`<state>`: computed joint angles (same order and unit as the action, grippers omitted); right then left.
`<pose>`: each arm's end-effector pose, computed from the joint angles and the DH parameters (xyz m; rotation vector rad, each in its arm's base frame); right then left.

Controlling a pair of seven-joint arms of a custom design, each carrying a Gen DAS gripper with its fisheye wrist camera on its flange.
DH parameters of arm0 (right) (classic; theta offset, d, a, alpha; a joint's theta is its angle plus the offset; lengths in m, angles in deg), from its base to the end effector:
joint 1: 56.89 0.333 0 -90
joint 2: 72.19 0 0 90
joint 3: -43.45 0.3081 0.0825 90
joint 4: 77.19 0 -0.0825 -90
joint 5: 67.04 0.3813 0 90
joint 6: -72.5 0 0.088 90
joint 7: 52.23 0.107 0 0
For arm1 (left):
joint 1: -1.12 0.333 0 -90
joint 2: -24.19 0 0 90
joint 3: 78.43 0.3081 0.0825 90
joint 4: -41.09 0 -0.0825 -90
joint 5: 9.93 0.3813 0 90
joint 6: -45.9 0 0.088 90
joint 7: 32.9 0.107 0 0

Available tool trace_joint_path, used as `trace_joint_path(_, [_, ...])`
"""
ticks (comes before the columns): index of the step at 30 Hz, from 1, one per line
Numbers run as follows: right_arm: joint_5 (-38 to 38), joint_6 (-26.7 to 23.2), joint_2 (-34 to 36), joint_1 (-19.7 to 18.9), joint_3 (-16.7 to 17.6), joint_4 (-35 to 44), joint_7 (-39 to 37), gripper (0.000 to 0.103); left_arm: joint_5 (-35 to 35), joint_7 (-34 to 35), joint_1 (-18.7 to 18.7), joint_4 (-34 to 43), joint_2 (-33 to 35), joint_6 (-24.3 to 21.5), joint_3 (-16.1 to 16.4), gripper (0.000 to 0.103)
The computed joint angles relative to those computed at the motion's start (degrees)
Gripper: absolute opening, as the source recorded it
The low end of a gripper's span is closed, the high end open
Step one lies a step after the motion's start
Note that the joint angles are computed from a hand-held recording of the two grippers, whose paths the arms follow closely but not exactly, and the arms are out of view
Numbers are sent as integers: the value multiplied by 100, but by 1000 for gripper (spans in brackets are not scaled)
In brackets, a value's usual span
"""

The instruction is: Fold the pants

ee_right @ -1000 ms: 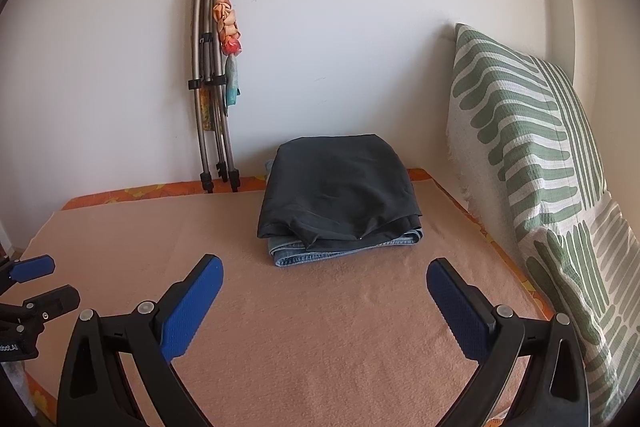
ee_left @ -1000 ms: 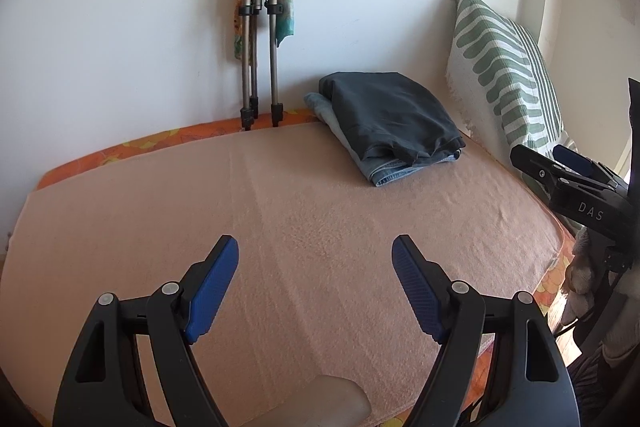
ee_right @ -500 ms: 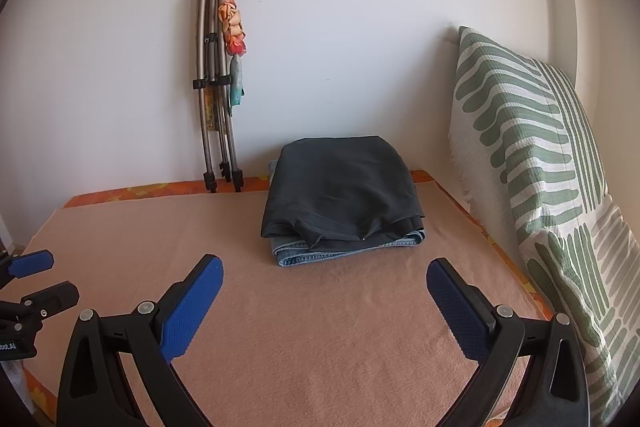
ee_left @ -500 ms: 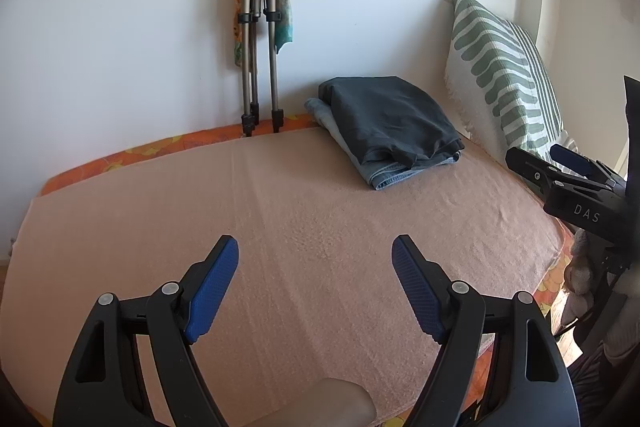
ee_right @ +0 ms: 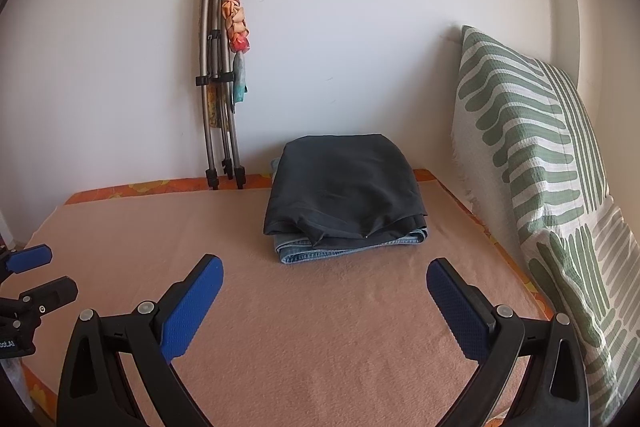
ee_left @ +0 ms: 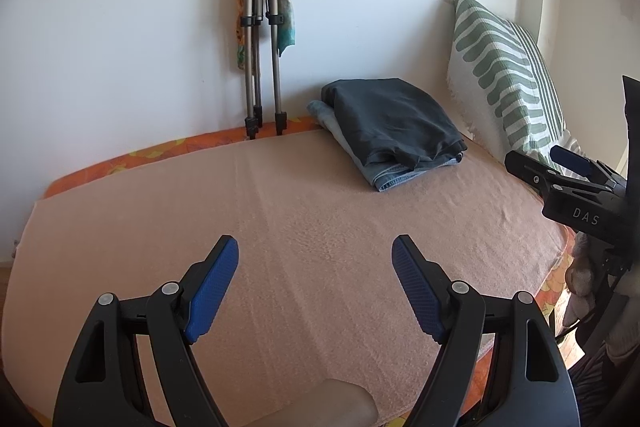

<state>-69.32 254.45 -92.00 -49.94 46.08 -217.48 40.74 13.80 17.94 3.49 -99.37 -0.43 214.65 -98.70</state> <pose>0.4721 0.0855 0.5544 -1.6669 1.4159 -0.8464 0.4326 -0.1846 0.5392 -1.6390 1.7042 -0.8967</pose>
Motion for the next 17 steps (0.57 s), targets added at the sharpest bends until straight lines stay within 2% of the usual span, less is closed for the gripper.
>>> trace_joint_path(17, [1,-17,0,0,22,-22,-50,103,-151,105,-78,-24,-10,-20,108,79])
